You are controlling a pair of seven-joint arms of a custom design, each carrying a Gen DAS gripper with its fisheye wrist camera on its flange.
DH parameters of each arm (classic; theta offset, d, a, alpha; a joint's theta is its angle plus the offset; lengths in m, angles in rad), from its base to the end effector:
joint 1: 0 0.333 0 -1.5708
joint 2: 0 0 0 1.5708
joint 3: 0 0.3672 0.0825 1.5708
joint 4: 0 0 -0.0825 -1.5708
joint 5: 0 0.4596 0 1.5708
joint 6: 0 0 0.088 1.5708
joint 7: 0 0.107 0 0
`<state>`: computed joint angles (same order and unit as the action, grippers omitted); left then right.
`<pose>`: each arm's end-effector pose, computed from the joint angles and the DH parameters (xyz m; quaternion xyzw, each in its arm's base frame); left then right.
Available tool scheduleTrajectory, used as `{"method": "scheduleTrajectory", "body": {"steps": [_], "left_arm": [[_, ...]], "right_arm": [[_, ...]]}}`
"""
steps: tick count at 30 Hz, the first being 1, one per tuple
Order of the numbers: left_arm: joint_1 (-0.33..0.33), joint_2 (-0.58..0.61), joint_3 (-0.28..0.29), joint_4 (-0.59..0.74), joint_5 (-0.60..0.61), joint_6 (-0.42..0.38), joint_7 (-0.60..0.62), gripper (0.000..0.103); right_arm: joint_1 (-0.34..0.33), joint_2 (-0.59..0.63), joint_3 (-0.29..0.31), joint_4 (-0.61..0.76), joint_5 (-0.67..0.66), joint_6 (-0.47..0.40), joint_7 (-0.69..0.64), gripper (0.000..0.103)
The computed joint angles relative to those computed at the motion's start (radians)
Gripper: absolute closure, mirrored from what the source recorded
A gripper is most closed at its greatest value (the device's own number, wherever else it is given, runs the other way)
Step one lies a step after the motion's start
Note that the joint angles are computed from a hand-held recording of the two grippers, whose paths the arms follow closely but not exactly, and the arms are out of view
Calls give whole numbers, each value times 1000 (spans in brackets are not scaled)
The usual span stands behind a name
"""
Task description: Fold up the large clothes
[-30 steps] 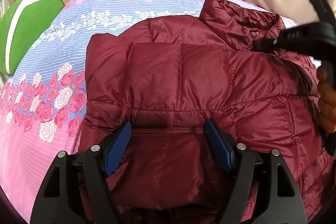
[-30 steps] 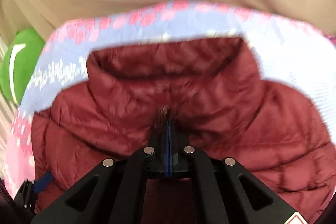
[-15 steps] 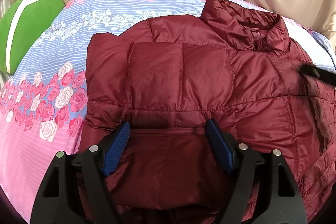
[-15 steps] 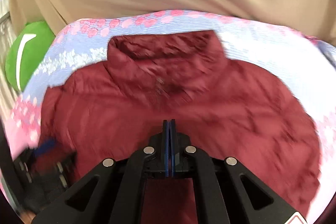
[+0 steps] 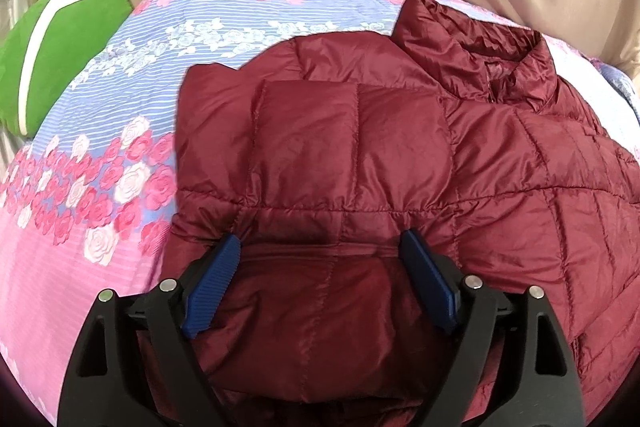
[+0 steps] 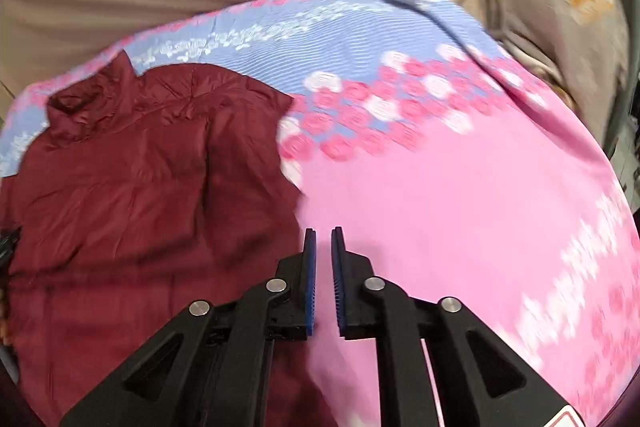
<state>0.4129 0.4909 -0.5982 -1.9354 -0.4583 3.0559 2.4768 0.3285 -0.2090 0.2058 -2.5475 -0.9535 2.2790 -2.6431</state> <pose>0.7376 -0.0594 0.3310 -0.4766 0.7950 -0.3190 0.1976 0.4248 0.2266 0.3435 -0.3226 0.8757 -0.3285 0.1455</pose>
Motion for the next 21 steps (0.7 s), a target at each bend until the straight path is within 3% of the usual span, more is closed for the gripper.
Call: {"method": "scheduleTrajectory", "body": {"steps": [3, 4, 6, 7, 11, 15, 19, 21], "left_arm": [[101, -47, -73, -65, -25, 2, 42, 13], [174, -76, -127, -101, -79, -19, 102, 12], [315, -129, -218, -153, -167, -104, 212, 11], [368, -168, -231, -179, -202, -169, 252, 9], [458, -298, -152, -253, -250, -412, 321, 8], [491, -346, -23, -278, -175, -649, 269, 8], [497, -407, 62, -327, -171, -744, 315, 8], [485, -438, 93, -355, -173, -770, 363, 7]], "right_arm": [[47, -111, 48, -88, 44, -10, 56, 73], [72, -155, 73, -122, 75, -20, 73, 62], [110, -209, 111, -161, 128, -39, 82, 51], [131, -230, 127, -178, 157, -42, 77, 45], [248, -312, 186, -257, 308, -26, 35, 37], [325, -308, 216, -284, 425, 30, 2, 37], [337, -257, 247, -295, 435, 159, 12, 35], [328, -235, 266, -286, 419, 181, 25, 33]]}}
